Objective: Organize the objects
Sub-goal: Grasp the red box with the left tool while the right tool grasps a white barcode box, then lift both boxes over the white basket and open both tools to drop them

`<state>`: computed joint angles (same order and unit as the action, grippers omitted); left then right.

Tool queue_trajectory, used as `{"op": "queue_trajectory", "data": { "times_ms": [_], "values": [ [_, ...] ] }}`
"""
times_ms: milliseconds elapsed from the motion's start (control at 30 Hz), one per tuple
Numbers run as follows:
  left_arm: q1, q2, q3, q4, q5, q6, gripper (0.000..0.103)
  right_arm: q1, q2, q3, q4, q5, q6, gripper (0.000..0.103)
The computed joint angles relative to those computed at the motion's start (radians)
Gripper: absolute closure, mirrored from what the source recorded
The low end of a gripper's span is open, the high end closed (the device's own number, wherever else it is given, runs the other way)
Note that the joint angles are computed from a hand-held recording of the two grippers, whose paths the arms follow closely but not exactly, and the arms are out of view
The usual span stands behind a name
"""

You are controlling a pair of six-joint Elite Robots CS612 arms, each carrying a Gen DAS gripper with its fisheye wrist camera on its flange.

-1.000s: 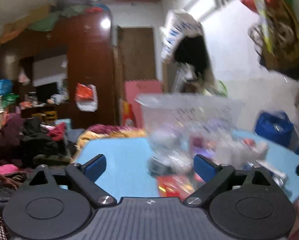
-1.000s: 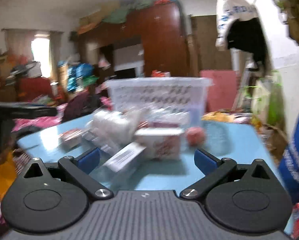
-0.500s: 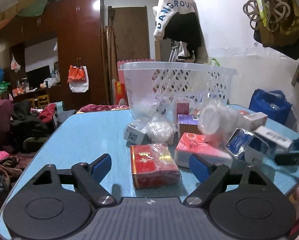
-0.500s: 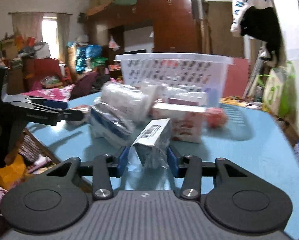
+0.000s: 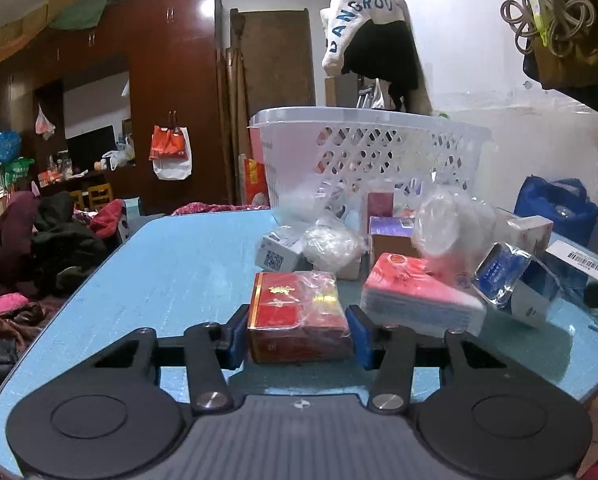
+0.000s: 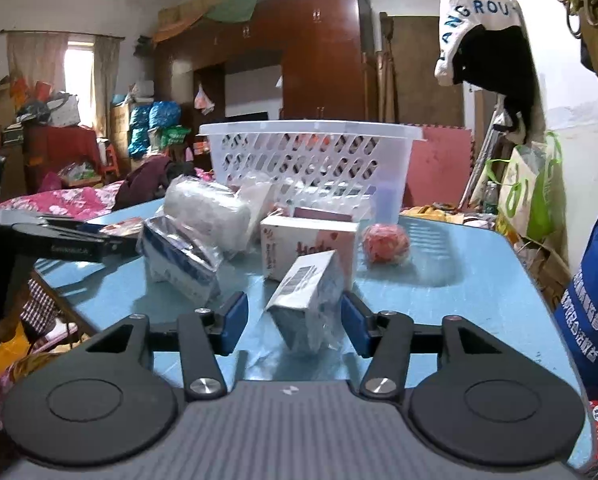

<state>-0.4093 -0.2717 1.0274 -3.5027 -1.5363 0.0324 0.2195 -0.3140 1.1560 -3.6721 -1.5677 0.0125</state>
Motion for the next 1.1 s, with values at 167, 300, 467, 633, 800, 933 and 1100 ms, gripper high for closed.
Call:
{"op": "queue_trajectory", "data": {
  "times_ms": [167, 300, 467, 633, 800, 933, 1100],
  "values": [
    [0.001, -0.002, 0.006, -0.033, -0.008, -0.008, 0.049, -0.006, -0.007, 0.014, 0.001, 0.008, 0.000, 0.061],
    [0.001, -0.007, 0.010, -0.072, -0.002, -0.011, 0.049, -0.009, -0.020, 0.041, -0.065, -0.017, -0.004, 0.062],
    [0.003, -0.008, 0.009, -0.094, -0.015, -0.025, 0.049, -0.022, -0.036, 0.062, -0.110, 0.005, 0.017, 0.062],
    [0.008, -0.002, 0.003, -0.116, -0.035, -0.035, 0.049, -0.036, -0.030, 0.034, -0.129, 0.041, 0.055, 0.062],
    [0.012, -0.008, 0.001, -0.134, -0.056, -0.052, 0.049, -0.043, -0.026, -0.002, -0.113, 0.084, 0.037, 0.062],
    [0.013, -0.013, -0.027, -0.153, -0.059, -0.047, 0.049, -0.049, -0.024, -0.067, -0.076, 0.122, 0.009, 0.062],
    [0.016, -0.005, -0.149, -0.050, -0.120, -0.054, 0.049, -0.043, 0.011, -0.228, 0.082, 0.122, -0.032, 0.062]
  ]
}}
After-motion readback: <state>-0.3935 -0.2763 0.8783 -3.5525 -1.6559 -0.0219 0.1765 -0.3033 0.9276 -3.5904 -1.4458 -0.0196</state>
